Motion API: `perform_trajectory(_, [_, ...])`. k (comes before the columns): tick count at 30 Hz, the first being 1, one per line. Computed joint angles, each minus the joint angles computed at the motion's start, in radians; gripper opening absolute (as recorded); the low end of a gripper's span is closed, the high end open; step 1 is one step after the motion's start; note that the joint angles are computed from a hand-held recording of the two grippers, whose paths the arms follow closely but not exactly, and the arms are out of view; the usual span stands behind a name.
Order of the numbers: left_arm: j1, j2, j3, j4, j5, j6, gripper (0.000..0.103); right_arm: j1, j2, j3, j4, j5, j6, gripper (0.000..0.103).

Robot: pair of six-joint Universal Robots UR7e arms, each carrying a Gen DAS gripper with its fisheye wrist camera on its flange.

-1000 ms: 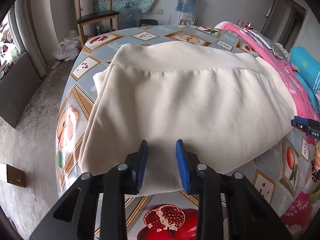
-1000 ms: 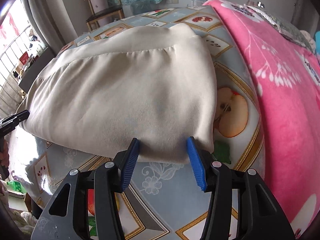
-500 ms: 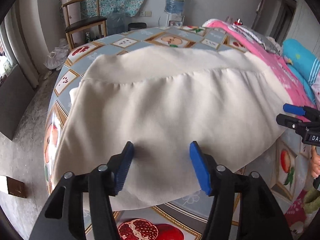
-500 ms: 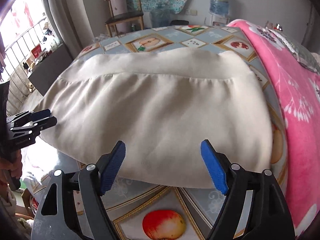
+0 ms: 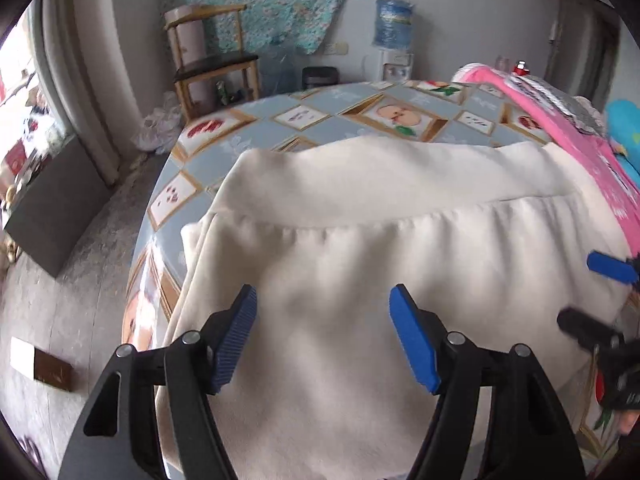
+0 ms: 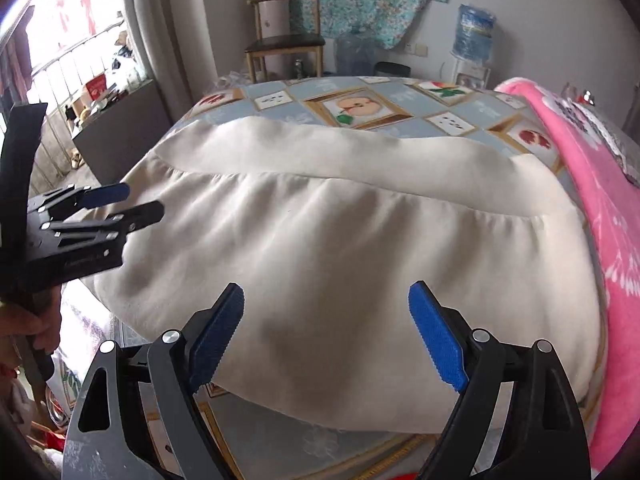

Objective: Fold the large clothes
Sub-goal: 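Press and smooth the folded jacket flat with both open grippers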

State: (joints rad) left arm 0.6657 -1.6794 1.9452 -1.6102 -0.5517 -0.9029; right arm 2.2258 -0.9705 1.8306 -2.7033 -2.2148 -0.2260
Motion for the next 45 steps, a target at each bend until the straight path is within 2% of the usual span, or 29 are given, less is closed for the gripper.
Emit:
perform_trajectory(2, [0.029,-0.022,0.022,-0.079,-0.032,0.010,0.069,0.002,0.029,0.013,-0.012,-0.041,-0.006,0.082])
perform_trajectory(5, [0.028,-0.020,0.002,-0.095,-0.045,0.049,0.069,-0.005,0.001,-0.019,0.069,-0.008,0.000,0.079])
perform_trajectory(7, [0.026,-0.015,-0.005,-0.178,-0.028,0.121,0.069,-0.012,-0.012,-0.052,0.035,0.005,-0.034,0.079])
perform_trajectory(10, [0.059,0.047,-0.069,-0.248,-0.015,0.207,0.069,-0.034,0.018,-0.145,-0.026,-0.040,-0.071,0.081])
perform_trajectory(12, [0.107,0.101,-0.116,-0.294,-0.037,0.256,0.069,-0.070,0.055,-0.228,-0.011,-0.061,-0.052,0.082])
perform_trajectory(14, [0.153,0.147,-0.167,-0.235,-0.056,0.202,0.069,-0.107,0.090,-0.296,0.024,-0.106,-0.011,0.082])
perform_trajectory(16, [0.183,0.168,-0.177,-0.218,-0.072,0.178,0.069,-0.154,0.113,-0.354,0.121,-0.108,0.060,0.082])
perform_trajectory(18, [0.174,0.168,-0.154,-0.236,-0.040,0.198,0.069,-0.191,0.099,-0.350,0.171,-0.048,0.099,0.085])
perform_trajectory(22, [0.154,0.153,-0.157,-0.209,-0.038,0.183,0.069,-0.172,0.065,-0.312,0.114,-0.060,0.064,0.084])
perform_trajectory(24, [0.135,0.134,-0.149,-0.226,-0.025,0.188,0.069,-0.165,0.024,-0.272,0.063,-0.031,0.062,0.084])
perform_trajectory(27, [0.129,0.117,-0.148,-0.204,-0.026,0.166,0.069,-0.177,-0.023,-0.230,0.045,-0.038,0.121,0.085])
perform_trajectory(29, [0.156,0.129,-0.174,-0.122,-0.057,0.100,0.069,-0.208,-0.026,-0.237,0.127,-0.044,0.200,0.085])
perform_trajectory(30, [0.166,0.131,-0.172,-0.118,-0.067,0.098,0.069,-0.219,-0.033,-0.226,0.141,-0.028,0.212,0.085])
perform_trajectory(32, [0.149,0.128,-0.160,-0.101,-0.038,0.094,0.069,-0.209,-0.044,-0.200,0.114,-0.043,0.191,0.085])
perform_trajectory(33, [0.139,0.129,-0.170,-0.059,-0.036,0.062,0.069,-0.197,-0.057,-0.187,0.109,-0.047,0.192,0.085])
perform_trajectory(35, [0.108,0.101,-0.156,-0.062,-0.039,0.046,0.069,-0.173,-0.099,-0.140,0.085,-0.028,0.193,0.085])
perform_trajectory(38, [0.021,0.043,-0.113,0.001,-0.013,-0.003,0.069,-0.131,-0.160,-0.045,0.043,-0.025,0.194,0.086])
perform_trajectory(40, [-0.035,0.010,-0.082,0.070,-0.026,-0.047,0.069,-0.109,-0.185,0.009,0.043,-0.025,0.206,0.086])
perform_trajectory(43, [-0.087,-0.023,-0.026,0.135,-0.063,-0.104,0.069,-0.089,-0.170,0.059,0.046,-0.090,0.224,0.088])
perform_trajectory(45, [-0.084,-0.018,-0.003,0.181,-0.083,-0.143,0.069,-0.076,-0.125,0.073,0.013,-0.183,0.195,0.089])
